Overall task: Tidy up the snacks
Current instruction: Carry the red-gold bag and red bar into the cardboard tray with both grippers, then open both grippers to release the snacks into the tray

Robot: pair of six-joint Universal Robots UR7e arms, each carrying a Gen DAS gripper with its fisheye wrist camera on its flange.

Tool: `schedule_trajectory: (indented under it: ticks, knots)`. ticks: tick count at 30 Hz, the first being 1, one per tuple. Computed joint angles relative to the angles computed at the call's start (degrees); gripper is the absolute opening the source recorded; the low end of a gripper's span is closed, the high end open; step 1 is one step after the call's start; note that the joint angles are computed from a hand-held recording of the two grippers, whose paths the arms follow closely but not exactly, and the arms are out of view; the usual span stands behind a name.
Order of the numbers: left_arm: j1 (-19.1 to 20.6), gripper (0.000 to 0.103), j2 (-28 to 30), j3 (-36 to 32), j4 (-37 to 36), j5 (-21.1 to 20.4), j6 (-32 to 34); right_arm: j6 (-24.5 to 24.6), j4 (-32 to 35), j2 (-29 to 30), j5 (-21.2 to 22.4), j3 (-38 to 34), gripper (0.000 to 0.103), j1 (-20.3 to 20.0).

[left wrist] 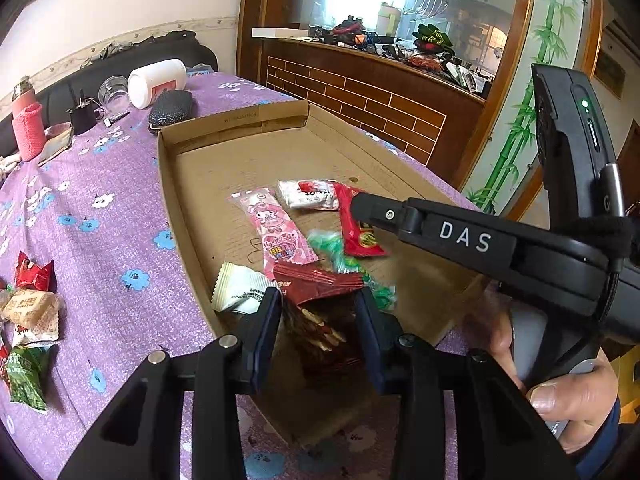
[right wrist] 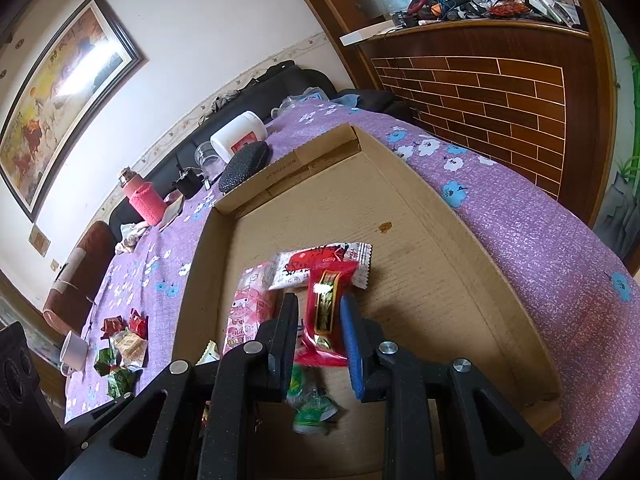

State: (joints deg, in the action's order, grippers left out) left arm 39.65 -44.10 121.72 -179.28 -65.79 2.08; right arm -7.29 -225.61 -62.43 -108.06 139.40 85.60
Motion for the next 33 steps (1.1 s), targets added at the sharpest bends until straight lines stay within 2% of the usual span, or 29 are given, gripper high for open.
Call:
schedule_trajectory:
  ticks: [4,6,7,8,10,11,14,16,20,28,33]
  knots:
    - [-0.1,0.043,-0.3,0.4,-0.6,0.1,-0.1,-0.5,-1.4,0.2,0.1,0.3,0.024,0.2]
    - [-0.2,0.043,-0.6,0.6,-0.8,0.2,-0.1,-1.5,-3.8,1.0,-1.5,0.3,0.027,1.1]
    - [-0.3,0.043,-0.8,0.8,-0.9,0.1,-0.1,-2.3,-5.8,1.7,-2.4,0.3,0.038,1.7]
    - [-0.4,0.043,-1.0,1.0,-1.0,0.1,-0.1,-3.5,-8.4,2.5,-2.9,0.4,0.054,2.3]
    - [-0.8,0.044,-1.4,1.5,-1.6,0.4,0.0,-5.1,-12.9,3.6,-2.3,0.8,0.072,2.9]
    - [-1.0,0.044,-1.6,1.8,-1.8,0.7,0.1,-5.8,-15.1,4.1,-0.8,1.2,0.074,2.8]
    - [-1.4,0.046,-2.6,2.7,-2.6,0.9,0.0,-6.1,-14.7,4.1,-0.9,1.1,0.074,3.0]
    - [-1.5,0.047,-3.4,3.3,-3.0,0.9,-0.2,-5.2,-13.5,3.4,1.4,1.5,0.074,2.2]
    - [-1.7,0.048,-4.8,4.3,-3.9,1.1,-0.3,-6.0,-14.3,3.8,1.7,1.4,0.074,2.5]
    - [-2.0,0.048,-8.5,6.4,-4.5,2.2,-1.6,-6.6,-15.3,4.5,0.6,1.1,0.074,3.0]
    - [-2.1,0.049,-11.7,8.3,-4.3,3.2,-2.6,-11.4,-16.9,6.7,-3.3,-0.1,0.074,6.3]
